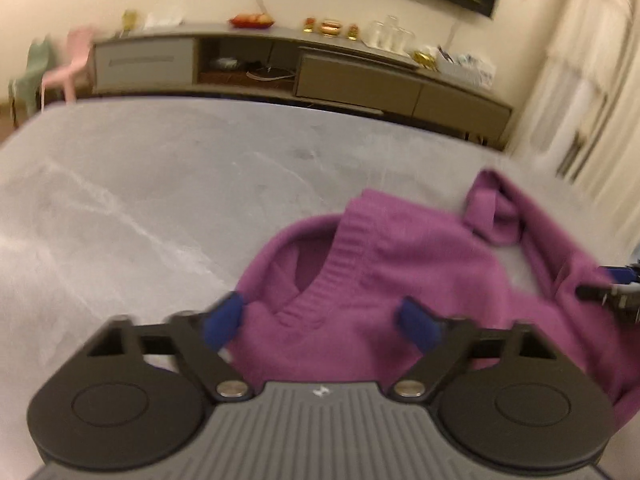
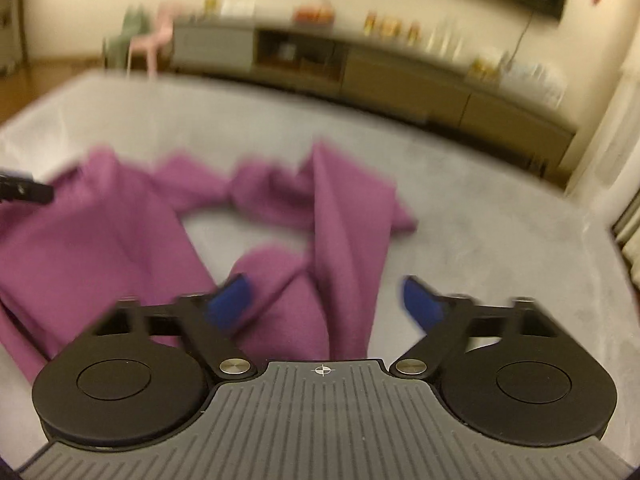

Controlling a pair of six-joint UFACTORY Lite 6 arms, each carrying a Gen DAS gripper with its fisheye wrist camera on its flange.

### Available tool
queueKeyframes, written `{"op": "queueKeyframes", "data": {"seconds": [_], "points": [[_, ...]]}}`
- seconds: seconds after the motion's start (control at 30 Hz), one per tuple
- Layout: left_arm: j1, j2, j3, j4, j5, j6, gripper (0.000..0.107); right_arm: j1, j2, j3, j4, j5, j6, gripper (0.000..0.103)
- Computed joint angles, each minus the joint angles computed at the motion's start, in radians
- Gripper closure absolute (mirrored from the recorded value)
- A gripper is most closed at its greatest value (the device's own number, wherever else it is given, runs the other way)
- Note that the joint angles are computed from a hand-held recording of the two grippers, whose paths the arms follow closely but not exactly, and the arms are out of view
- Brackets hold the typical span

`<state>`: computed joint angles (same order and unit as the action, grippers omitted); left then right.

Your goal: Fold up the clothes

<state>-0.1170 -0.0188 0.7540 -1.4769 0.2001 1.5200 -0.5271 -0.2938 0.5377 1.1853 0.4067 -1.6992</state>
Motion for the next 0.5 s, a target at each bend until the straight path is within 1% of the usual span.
{"op": "queueKeyframes", "data": {"seconds": [0.03,0.07,0.1,0.13,0.17,0.2,0.23,0.27,0.3,0.33,0.37,0.4,0.43,0.47,0.5], "points": [[0.003,-0.014,-0.008,-0.051,0.003,0.05,0.072,-0.068,0.036,-0.003,0.062,0.074,-0.07,0.073],[0.029,-0.037,-0.016,-0.144,0.036,0.13,0.089,-0.132,0.078,-0.001,0.099,0.147,-0.117,0.078],[0.055,-0.059,-0.021,-0.21,0.07,0.18,0.104,-0.195,0.105,-0.002,0.123,0.204,-0.137,0.088],[0.079,-0.078,-0.028,-0.277,0.106,0.229,0.105,-0.253,0.11,0.001,0.135,0.249,-0.121,0.092],[0.109,-0.122,-0.044,-0.381,0.148,0.312,0.105,-0.308,0.077,0.003,0.158,0.299,-0.105,0.096],[0.162,-0.203,-0.071,-0.486,0.215,0.394,0.107,-0.361,0.023,0.005,0.197,0.354,-0.099,0.097],[0.237,-0.3,-0.111,-0.569,0.301,0.456,0.107,-0.429,-0.059,-0.003,0.246,0.414,-0.107,0.097],[0.332,-0.392,-0.146,-0.615,0.399,0.475,0.107,-0.512,-0.156,-0.01,0.302,0.484,-0.122,0.097],[0.42,-0.442,-0.157,-0.619,0.464,0.453,0.106,-0.599,-0.226,-0.007,0.344,0.56,-0.132,0.098],[0.496,-0.461,-0.154,-0.582,0.486,0.396,0.106,-0.685,-0.289,-0.01,0.382,0.626,-0.157,0.1],[0.579,-0.475,-0.14,-0.522,0.511,0.319,0.106,-0.752,-0.352,-0.037,0.435,0.653,-0.201,0.101],[0.619,-0.447,-0.111,-0.421,0.518,0.22,0.106,-0.814,-0.38,-0.038,0.446,0.675,-0.223,0.101],[0.618,-0.377,-0.086,-0.317,0.523,0.143,0.105,-0.833,-0.366,-0.018,0.415,0.658,-0.203,0.1],[0.606,-0.303,-0.051,-0.212,0.519,0.058,0.102,-0.811,-0.31,-0.001,0.343,0.62,-0.159,0.091],[0.595,-0.223,-0.009,-0.107,0.523,-0.026,0.098,-0.747,-0.212,0.038,0.238,0.562,-0.093,0.091]]}}
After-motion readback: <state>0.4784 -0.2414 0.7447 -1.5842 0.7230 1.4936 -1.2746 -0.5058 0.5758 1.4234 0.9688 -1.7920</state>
